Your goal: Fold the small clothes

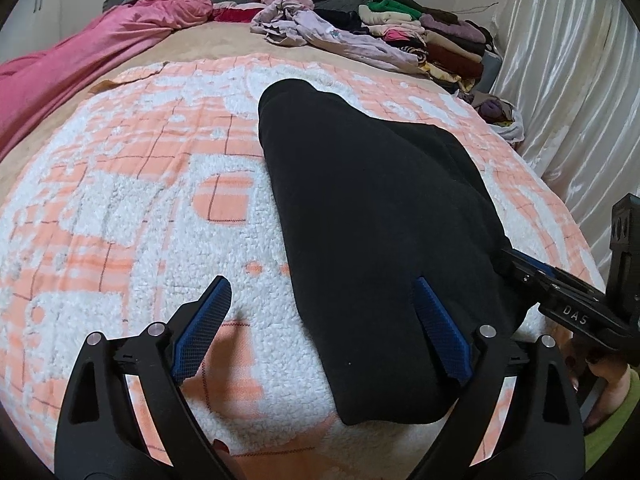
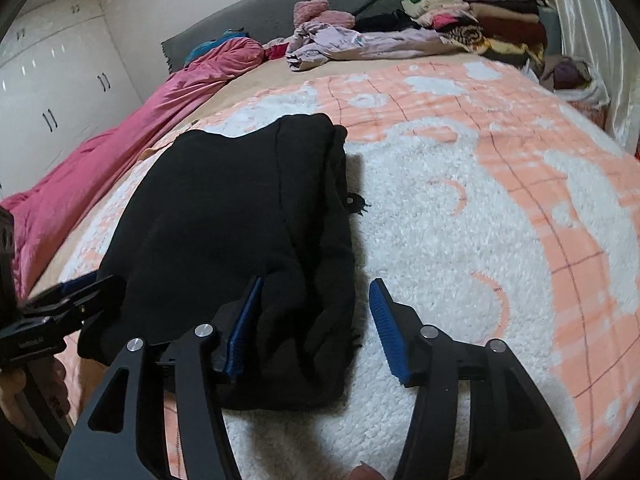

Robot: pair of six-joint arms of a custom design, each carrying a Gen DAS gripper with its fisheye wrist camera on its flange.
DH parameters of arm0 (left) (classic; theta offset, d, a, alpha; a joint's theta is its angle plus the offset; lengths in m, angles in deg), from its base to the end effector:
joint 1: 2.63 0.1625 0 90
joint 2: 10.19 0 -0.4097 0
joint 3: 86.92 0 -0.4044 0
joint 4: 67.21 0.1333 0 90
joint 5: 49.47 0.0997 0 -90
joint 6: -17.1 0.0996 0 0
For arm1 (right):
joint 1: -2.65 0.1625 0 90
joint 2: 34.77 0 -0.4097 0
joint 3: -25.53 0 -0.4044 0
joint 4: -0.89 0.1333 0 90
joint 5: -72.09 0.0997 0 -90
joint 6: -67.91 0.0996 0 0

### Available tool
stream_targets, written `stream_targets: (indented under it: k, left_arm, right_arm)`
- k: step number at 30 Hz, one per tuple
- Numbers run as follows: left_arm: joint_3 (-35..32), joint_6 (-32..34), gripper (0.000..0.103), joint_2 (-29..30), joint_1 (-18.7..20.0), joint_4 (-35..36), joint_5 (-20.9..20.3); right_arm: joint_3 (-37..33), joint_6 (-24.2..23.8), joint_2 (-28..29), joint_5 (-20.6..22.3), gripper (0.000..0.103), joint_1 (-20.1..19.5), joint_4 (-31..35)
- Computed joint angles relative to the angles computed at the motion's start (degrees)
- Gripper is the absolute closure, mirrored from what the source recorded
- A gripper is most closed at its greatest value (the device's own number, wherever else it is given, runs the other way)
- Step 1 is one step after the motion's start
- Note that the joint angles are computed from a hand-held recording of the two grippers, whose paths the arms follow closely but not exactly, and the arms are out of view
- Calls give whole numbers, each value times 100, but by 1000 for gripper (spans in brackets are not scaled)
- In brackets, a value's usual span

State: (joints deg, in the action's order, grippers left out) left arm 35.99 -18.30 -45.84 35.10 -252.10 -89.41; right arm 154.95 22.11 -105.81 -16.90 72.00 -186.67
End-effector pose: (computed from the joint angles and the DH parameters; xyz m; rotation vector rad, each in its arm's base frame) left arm -0.2352 -0.4470 -0.0528 0.2834 2.4301 -0.9085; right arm -0.0448 -0.5018 0.1914 0.5888 -2.6010 0.8068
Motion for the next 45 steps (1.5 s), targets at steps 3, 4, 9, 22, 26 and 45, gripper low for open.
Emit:
stream_targets:
  k: [3, 4, 9, 22, 26, 45]
  left_arm:
    - [17, -25, 17, -22, -5, 18, 2]
    - [23, -31, 17, -34, -12, 35, 15]
    - [37, -84, 17, -70, -31, 114, 27]
    - [195, -250, 17, -214, -253, 180, 176]
    - [347, -395, 10, -362, -466, 296, 349]
    - [1376, -2123, 10, -1318, -1567, 1760, 940]
  right_arm:
    - [29, 16, -37, -42, 51, 43, -24]
    - [42, 21, -48, -58, 50, 62, -46]
    - [124, 32, -86, -104, 46, 116, -215]
    - [516, 1, -520, 138, 13, 139, -702]
    - [758, -72, -764, 364, 8, 126, -956]
    - [1858, -462, -1888, 883, 5, -164, -1300]
